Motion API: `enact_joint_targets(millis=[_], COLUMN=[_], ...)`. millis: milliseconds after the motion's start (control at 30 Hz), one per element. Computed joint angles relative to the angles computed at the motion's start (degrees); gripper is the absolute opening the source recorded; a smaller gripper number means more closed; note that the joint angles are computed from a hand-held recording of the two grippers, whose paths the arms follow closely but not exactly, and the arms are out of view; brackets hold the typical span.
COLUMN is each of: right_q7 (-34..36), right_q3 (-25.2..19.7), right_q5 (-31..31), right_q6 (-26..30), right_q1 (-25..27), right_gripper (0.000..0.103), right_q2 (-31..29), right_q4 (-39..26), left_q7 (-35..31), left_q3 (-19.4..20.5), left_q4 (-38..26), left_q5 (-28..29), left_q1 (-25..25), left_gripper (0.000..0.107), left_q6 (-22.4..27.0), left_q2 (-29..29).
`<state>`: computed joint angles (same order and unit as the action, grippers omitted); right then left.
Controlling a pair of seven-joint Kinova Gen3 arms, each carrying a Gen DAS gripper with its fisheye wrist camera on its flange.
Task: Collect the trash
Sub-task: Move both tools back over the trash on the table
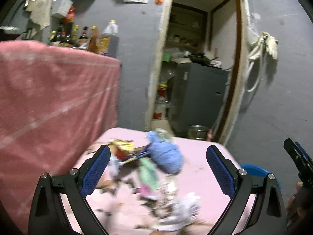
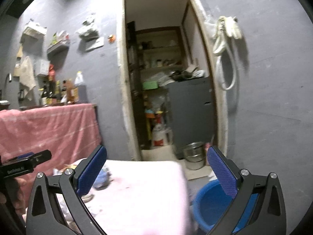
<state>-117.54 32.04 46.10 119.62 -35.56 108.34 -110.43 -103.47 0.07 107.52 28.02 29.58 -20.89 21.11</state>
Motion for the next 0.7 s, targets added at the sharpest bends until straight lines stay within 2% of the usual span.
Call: enact_joint_targets(millis=[67, 267, 533, 700], right_q7=[-1.1, -3.4, -4.2, -3.8], right_q3=[-1.1, -3.4, -6.9, -10.3], right_q5=[-1.9, -6.3, -14.5, -21.3], right_q6=[-1.3, -3.6, -4.9, -4.1], right_q1=[-0.7, -2.4, -4.2, -4.5], right_gripper=[0.103, 0.103, 0.103, 0.103], right_q2=[0.5, 1.3, 1.6, 0.8], right_q4=[1.4, 4.2, 8.8, 12.3], left_q7=[-0.7, 0.1, 5.2, 8.9], left_q3=[-1.1, -1.1, 0.3, 0.3], left_q4=[1.2, 2.7, 0.5, -2.4], left_q5=[1.1, 0.1, -6.4, -10.7], left_q1=[-0.1, -2.8, -8.0, -9.5], left_gripper=[0.096, 0.096, 0.096, 0.096], left_q6=[-0.1, 0.5, 6.1, 11.4], left_q2=[-0.2, 0.5, 2.8, 4.2])
